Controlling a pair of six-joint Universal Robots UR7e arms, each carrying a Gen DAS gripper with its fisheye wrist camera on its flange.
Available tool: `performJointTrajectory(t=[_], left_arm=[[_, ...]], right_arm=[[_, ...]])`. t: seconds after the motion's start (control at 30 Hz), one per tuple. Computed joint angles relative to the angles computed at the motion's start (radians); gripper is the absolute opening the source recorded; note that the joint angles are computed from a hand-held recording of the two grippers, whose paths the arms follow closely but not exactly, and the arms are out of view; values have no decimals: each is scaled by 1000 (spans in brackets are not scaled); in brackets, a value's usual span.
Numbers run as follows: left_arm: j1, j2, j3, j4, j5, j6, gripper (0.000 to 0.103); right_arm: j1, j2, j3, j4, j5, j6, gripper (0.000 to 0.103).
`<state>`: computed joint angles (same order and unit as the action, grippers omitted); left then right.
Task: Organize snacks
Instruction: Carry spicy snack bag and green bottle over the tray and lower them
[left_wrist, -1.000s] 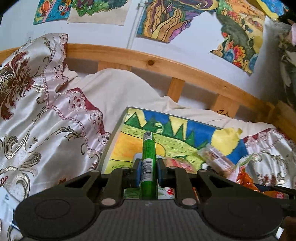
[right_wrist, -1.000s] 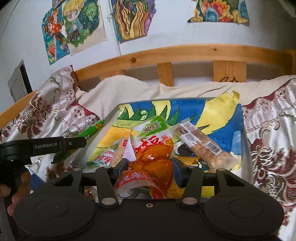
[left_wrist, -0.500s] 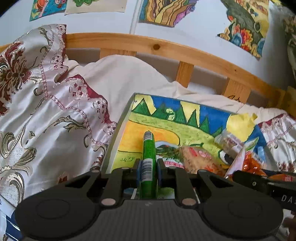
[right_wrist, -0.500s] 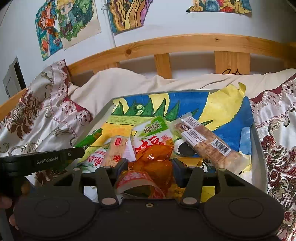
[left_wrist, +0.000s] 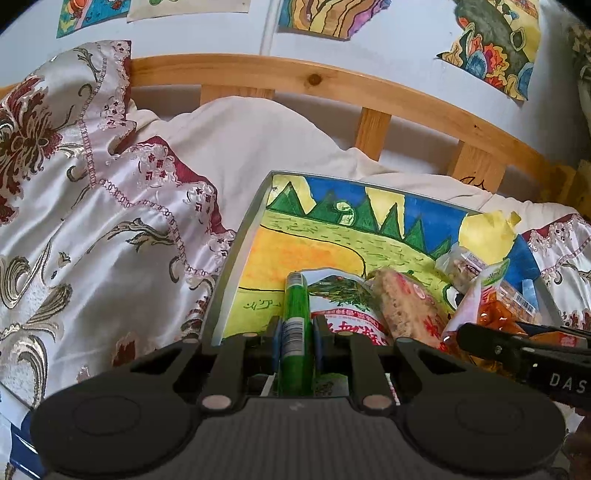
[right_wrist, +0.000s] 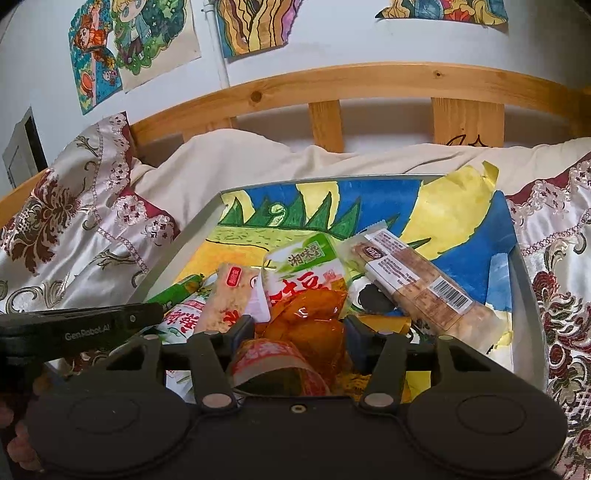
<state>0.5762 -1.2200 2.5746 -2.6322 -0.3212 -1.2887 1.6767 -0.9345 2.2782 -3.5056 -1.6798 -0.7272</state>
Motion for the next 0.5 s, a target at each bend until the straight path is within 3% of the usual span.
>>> performJointTrajectory(t=[0.33,0.5], left_arm=[[3,-18,-15,85,-4,-53,22],[-4,-25,-23,148,5,-95,36]], right_arm=[[10,10,-1,-33,-19,-8,63],[13,12,6,-75,-7,-29,76]])
